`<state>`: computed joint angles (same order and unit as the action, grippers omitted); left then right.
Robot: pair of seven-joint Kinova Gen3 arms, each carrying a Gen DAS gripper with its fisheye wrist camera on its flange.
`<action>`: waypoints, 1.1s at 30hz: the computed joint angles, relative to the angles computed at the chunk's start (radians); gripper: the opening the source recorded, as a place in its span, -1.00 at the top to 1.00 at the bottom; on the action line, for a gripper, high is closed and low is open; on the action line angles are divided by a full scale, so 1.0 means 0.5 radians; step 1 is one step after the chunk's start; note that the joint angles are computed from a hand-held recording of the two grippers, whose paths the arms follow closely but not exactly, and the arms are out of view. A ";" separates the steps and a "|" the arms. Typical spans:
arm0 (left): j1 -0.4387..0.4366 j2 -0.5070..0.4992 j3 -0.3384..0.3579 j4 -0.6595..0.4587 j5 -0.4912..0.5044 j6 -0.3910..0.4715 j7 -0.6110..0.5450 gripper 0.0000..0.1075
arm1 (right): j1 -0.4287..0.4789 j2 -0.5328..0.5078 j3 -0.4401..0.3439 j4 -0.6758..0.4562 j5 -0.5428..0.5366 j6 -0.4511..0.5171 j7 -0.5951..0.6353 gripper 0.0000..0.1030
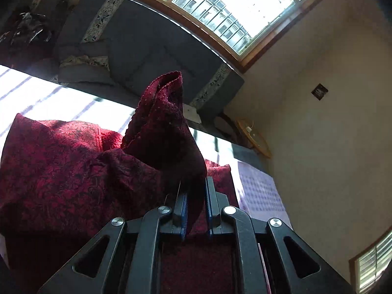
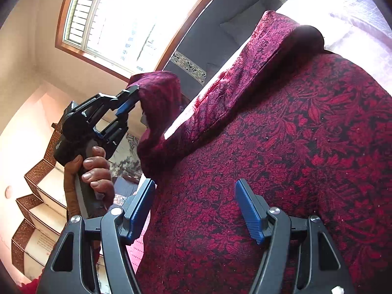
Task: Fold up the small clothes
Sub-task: 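Fold the held side over the sweater body with the left tool, release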
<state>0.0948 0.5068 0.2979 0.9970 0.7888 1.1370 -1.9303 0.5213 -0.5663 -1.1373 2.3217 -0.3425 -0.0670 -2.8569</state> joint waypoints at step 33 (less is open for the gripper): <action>-0.146 -0.710 -0.536 1.603 0.768 -0.532 -0.886 -0.58 | -0.607 0.954 1.218 -0.905 0.599 1.400 0.772 0.14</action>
<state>0.0217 0.1517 0.0299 1.7987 1.1726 0.8709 -2.3733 0.2179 -0.0893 -0.5283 1.8690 -0.0429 0.6332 -2.4710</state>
